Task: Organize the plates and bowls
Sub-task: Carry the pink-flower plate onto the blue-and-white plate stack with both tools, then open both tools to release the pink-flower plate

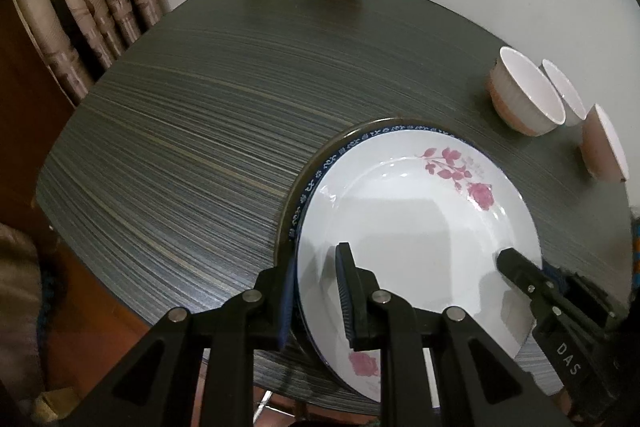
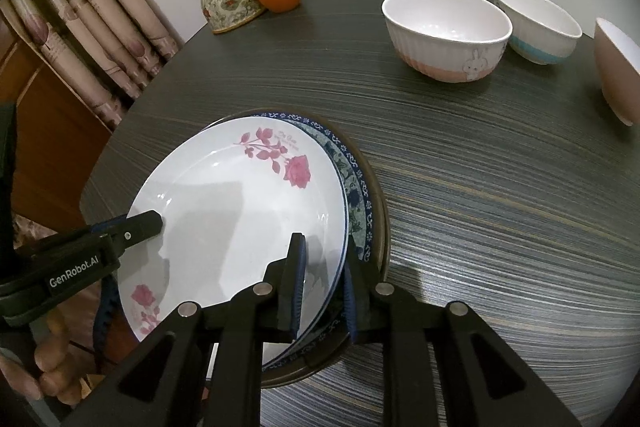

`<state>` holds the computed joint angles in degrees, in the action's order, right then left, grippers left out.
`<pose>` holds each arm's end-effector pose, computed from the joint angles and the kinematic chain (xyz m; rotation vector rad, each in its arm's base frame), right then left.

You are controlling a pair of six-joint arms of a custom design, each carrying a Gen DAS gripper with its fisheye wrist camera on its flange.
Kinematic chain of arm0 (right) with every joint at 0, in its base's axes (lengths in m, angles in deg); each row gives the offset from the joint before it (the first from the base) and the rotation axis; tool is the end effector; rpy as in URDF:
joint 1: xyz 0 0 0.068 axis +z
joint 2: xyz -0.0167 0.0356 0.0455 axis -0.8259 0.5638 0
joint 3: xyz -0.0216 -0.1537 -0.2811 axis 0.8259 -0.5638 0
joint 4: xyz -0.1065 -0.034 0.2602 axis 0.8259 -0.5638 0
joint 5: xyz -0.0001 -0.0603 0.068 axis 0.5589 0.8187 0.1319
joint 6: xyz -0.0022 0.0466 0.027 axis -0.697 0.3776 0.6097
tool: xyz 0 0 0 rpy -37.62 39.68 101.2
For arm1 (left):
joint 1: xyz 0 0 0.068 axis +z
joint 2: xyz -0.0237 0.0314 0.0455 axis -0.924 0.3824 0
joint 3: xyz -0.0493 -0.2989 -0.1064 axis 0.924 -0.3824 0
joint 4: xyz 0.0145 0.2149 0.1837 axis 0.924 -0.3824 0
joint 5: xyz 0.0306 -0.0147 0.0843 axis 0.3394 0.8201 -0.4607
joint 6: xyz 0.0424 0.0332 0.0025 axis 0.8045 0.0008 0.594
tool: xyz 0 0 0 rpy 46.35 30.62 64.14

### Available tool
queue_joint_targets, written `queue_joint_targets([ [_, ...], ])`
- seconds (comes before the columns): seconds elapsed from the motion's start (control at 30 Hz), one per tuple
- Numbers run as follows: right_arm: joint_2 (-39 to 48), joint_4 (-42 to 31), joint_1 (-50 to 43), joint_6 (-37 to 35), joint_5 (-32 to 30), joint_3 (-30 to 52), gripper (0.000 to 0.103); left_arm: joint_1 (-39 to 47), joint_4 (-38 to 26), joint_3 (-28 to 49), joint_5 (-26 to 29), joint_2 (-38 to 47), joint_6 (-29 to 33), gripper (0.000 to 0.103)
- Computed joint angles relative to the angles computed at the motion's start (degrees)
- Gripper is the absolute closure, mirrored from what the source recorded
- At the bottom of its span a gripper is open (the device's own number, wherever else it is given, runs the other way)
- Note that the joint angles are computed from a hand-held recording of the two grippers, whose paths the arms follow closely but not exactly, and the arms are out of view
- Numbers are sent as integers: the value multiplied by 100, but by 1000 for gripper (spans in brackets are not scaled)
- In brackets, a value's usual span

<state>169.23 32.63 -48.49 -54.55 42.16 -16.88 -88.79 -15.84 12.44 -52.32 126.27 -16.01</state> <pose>0.2226 0.0342 0.0572 -0.0345 2.5572 0.3274 0.2218 -0.0834 0.0526 0.0010 2.7400 -0.1003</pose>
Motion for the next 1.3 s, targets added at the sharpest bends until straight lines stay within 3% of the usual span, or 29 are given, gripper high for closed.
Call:
queue_joint_targets([
  [0.1, -74, -155, 145, -11, 209, 42, 84, -179, -53, 22, -208, 13, -62, 82],
  [0.33, -175, -388, 244, -41, 329, 98, 74, -75, -53, 40, -79, 12, -32, 76],
  [0.5, -339, -562, 305, -58, 430, 106, 71, -317, 219, -93, -369, -171, 31, 63],
  [0.87, -476, -495, 332, -39, 524, 24, 66, -498, 380, -230, -306, -394, 28, 63],
  [1.03, -1030, -399, 355, -35, 554, -243, 55, -628, 590, -406, -329, -653, -65, 62],
  [1.3, -1872, -858, -393, -103, 161, -587, 51, -737, 707, -474, -340, -756, -17, 61],
])
